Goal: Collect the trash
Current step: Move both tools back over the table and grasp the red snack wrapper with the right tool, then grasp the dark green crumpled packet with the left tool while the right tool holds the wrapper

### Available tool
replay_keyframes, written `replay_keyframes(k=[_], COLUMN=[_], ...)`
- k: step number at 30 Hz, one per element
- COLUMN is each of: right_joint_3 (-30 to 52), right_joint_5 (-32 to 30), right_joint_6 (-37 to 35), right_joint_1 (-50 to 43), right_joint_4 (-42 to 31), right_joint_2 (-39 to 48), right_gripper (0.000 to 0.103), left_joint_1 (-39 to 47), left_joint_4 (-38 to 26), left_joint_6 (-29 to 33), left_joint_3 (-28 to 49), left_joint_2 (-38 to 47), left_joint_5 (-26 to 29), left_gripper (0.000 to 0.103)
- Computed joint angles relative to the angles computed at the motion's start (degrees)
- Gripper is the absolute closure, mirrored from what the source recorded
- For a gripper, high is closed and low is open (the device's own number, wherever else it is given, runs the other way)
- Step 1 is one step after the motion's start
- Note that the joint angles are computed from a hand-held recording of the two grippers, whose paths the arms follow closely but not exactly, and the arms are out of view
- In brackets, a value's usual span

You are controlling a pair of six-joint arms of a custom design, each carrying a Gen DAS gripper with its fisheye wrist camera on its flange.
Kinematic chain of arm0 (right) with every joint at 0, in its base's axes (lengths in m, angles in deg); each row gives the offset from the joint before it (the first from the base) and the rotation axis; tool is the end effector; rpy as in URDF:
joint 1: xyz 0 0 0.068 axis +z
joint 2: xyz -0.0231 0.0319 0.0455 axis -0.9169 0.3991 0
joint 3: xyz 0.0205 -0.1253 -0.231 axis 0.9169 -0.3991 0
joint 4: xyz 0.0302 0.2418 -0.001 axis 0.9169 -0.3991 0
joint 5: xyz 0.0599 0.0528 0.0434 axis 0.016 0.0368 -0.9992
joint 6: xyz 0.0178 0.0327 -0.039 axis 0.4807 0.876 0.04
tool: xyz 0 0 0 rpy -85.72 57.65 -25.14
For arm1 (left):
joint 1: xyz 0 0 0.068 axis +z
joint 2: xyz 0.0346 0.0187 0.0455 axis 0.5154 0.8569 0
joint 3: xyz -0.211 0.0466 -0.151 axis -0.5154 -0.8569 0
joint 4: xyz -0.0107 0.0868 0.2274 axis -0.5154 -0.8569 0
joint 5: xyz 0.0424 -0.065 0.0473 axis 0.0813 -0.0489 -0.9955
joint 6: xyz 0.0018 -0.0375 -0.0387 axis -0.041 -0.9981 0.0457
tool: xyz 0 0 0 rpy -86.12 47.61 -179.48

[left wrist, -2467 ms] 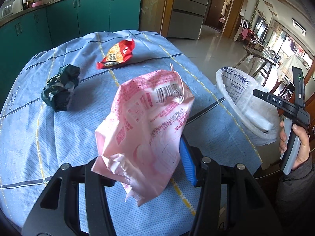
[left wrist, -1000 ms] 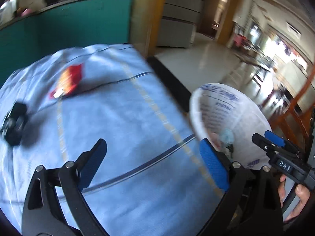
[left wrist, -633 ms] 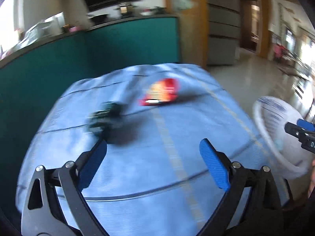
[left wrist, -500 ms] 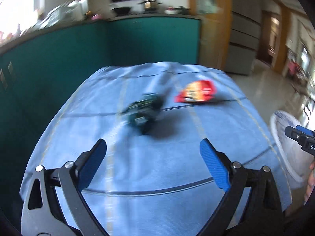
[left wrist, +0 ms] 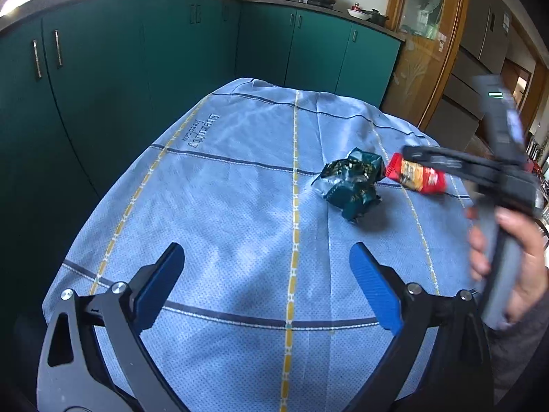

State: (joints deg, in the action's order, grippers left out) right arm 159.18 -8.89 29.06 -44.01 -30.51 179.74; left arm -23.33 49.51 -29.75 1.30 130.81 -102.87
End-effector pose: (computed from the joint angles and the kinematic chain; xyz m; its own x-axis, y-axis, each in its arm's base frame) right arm 0.3839 0.1613 0.1795 -0.6686 -0.3411 -0.6607 -0.4611 0.8873 0.0085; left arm 0.1801 -0.2106 0.1671 -0.6186 -0.3858 -0.6844 -0.4324 0.8945 -0.1135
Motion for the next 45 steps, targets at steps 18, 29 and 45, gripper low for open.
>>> replay_keyframes(k=[18,29,45], right_joint_3=[-6.11,-28.24,-36.80], right_joint_5=[-6.36,-13.15,-15.93], right_joint_6=[-2.69,-6.85,-9.61], right_joint_1=[-3.57,-12.63,-17.70], right_joint_4=[-0.70,3.72,4.48], right_joint_2=[-2.05,-20.27,-26.95], right_gripper=[0.051,0.051,0.051], left_joint_1=[0.46,10.56,8.62], left_joint_4=[-2.01,10.85,8.31], left_joint_6=[5.86,24.02,37.48], left_joint_3=[5.99,10.77,26.06], left_joint_2=[4.79,10.11,24.85], left_joint_5=[-0.88,11.43,13.79], left_gripper=[0.006,0.003,0.047])
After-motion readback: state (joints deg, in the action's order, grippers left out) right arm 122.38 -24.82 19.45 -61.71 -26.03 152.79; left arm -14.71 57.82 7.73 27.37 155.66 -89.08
